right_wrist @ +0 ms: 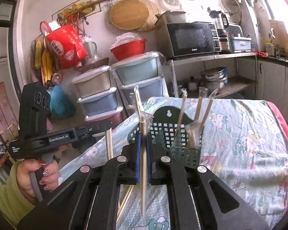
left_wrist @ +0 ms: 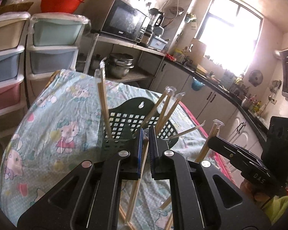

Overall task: Organize utensils
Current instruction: 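Lift chopsticks above the caddy with the left gripper while the right lifts its chopsticks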

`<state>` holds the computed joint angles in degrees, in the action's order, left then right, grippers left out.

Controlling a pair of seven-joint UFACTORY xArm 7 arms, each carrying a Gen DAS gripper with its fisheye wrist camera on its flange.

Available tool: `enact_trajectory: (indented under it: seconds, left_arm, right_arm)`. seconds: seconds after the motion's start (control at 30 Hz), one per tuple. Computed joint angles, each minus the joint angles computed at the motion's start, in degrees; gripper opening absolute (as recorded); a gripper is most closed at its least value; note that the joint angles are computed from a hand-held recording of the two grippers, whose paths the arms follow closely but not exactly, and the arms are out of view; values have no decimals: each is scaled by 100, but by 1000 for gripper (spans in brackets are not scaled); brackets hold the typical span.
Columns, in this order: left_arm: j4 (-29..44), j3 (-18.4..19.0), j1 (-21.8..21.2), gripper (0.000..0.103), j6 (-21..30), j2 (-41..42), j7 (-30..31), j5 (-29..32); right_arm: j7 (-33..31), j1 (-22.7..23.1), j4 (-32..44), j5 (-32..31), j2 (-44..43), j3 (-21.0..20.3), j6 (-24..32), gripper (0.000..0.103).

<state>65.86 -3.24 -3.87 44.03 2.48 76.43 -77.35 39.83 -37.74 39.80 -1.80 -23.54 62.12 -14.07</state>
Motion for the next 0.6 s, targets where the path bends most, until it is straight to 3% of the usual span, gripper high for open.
enact_trajectory:
  seconds: [0.6]
  left_arm:
    - [238, -65, -226, 3, 54, -147, 293, -187]
  right_arm:
    - [258, -92, -97, 51, -677, -180, -41, 6]
